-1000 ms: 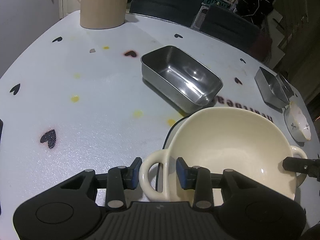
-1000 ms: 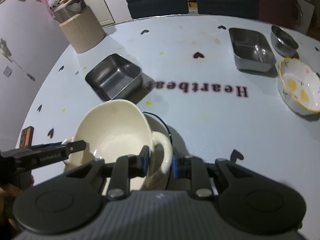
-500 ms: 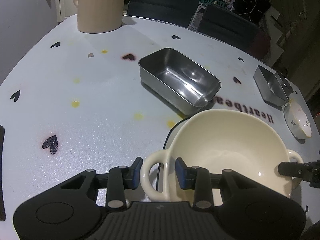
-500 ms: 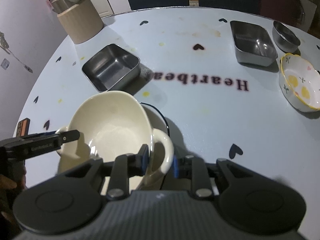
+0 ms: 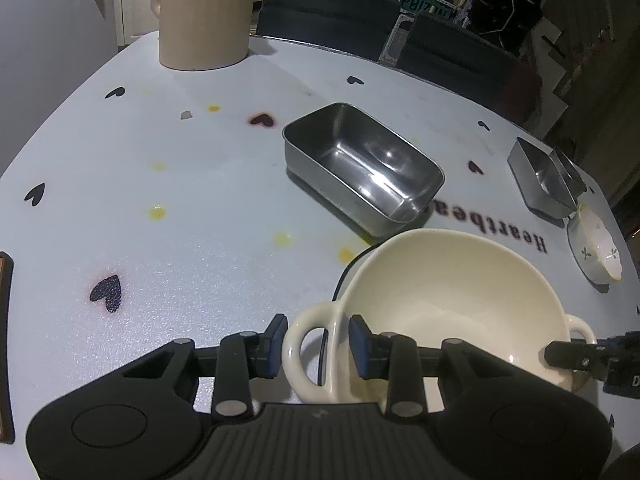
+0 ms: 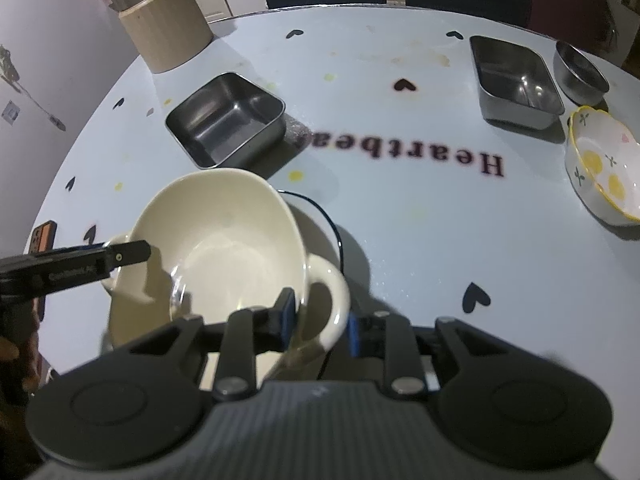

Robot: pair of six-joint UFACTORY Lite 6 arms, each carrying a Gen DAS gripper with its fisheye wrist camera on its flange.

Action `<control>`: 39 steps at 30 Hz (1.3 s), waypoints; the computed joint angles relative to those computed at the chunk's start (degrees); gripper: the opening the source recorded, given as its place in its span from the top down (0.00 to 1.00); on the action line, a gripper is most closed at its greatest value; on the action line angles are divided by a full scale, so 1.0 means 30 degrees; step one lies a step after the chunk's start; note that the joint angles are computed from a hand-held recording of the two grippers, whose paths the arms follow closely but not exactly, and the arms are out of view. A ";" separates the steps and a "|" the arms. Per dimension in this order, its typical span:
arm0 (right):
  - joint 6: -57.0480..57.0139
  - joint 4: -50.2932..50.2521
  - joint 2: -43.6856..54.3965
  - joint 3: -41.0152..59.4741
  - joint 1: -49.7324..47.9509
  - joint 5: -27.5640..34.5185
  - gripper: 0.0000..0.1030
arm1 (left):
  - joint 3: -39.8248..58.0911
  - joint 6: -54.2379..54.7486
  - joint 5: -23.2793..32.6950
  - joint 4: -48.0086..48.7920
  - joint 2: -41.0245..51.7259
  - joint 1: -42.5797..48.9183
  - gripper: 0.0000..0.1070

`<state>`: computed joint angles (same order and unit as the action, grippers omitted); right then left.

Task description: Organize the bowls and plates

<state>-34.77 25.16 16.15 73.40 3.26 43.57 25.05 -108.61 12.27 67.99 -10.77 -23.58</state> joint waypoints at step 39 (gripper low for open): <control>-0.1204 0.2330 0.0171 -0.1176 -0.0346 -0.1251 0.05 | 0.0888 0.7906 0.0552 -0.6747 0.0329 -0.0180 0.13</control>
<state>-38.38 32.15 16.67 69.87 2.22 39.81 27.71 -84.89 13.92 47.75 -9.78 -24.12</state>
